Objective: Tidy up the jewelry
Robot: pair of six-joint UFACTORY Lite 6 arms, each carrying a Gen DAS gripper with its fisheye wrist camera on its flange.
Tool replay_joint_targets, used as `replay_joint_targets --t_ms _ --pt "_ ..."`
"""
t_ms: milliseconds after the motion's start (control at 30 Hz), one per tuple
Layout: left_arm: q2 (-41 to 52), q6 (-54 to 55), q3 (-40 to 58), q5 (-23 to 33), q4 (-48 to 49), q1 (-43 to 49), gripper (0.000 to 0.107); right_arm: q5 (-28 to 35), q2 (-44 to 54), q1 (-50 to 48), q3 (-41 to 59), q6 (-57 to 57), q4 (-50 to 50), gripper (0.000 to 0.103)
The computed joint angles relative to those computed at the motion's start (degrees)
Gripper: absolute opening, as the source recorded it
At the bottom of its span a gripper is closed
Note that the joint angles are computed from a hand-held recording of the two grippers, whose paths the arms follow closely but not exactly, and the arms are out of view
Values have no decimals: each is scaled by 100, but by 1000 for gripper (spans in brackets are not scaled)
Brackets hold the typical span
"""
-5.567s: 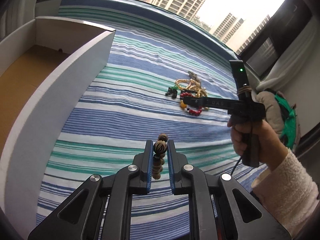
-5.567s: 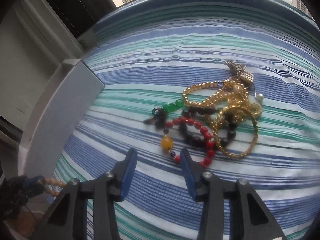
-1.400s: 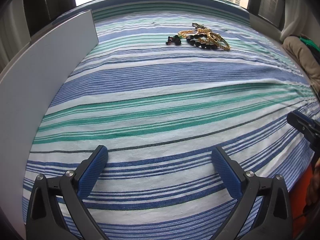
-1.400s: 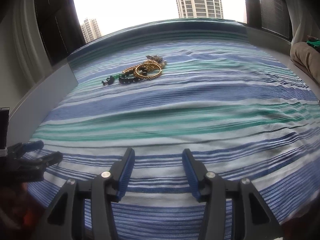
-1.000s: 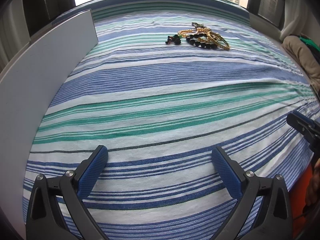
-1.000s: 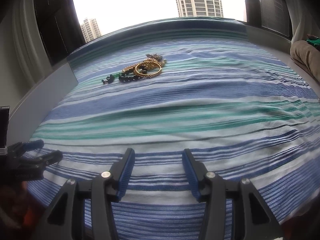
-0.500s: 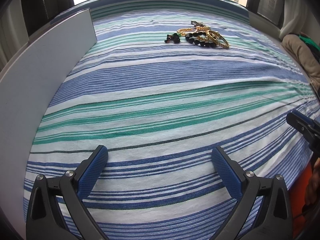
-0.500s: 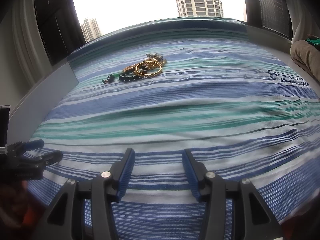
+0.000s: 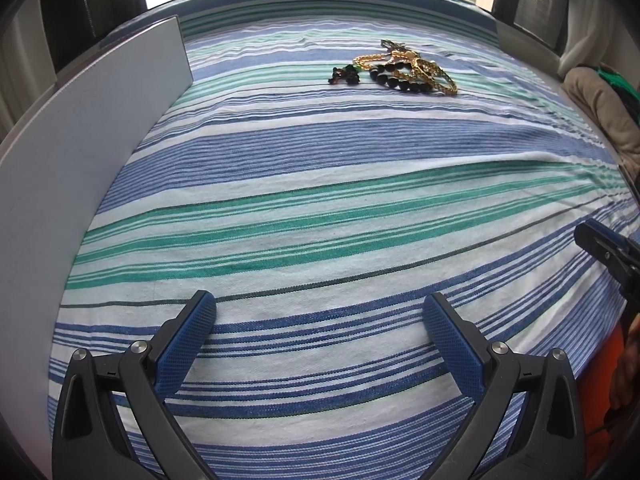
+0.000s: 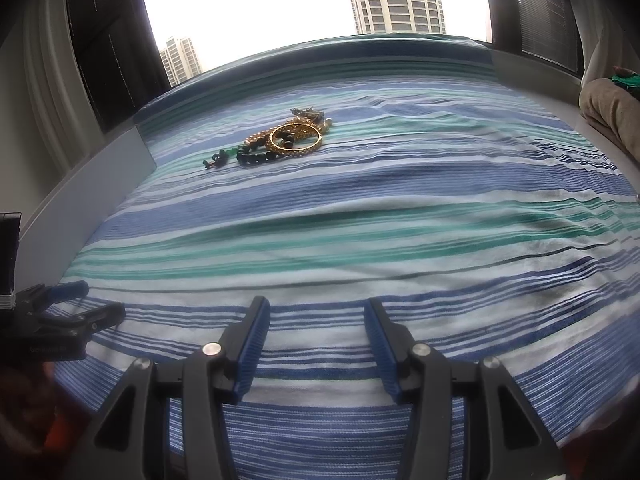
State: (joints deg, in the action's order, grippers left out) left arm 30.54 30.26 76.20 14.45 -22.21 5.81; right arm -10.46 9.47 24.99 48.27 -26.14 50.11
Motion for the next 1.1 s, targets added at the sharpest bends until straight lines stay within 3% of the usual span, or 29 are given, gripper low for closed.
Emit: replay_joint_targets --t_ms 300,867,1100 --pt "-133 583 185 764 -811 331 102 -53 -175 -77 -82 48 -46 50" --pt "-588 112 658 1443 -520 514 102 -128 -321 -407 -471 1847 -1770 50" --pt "178 -152 2463 2504 -564 470 102 -281 -598 -604 -839 2642 -2537 50"
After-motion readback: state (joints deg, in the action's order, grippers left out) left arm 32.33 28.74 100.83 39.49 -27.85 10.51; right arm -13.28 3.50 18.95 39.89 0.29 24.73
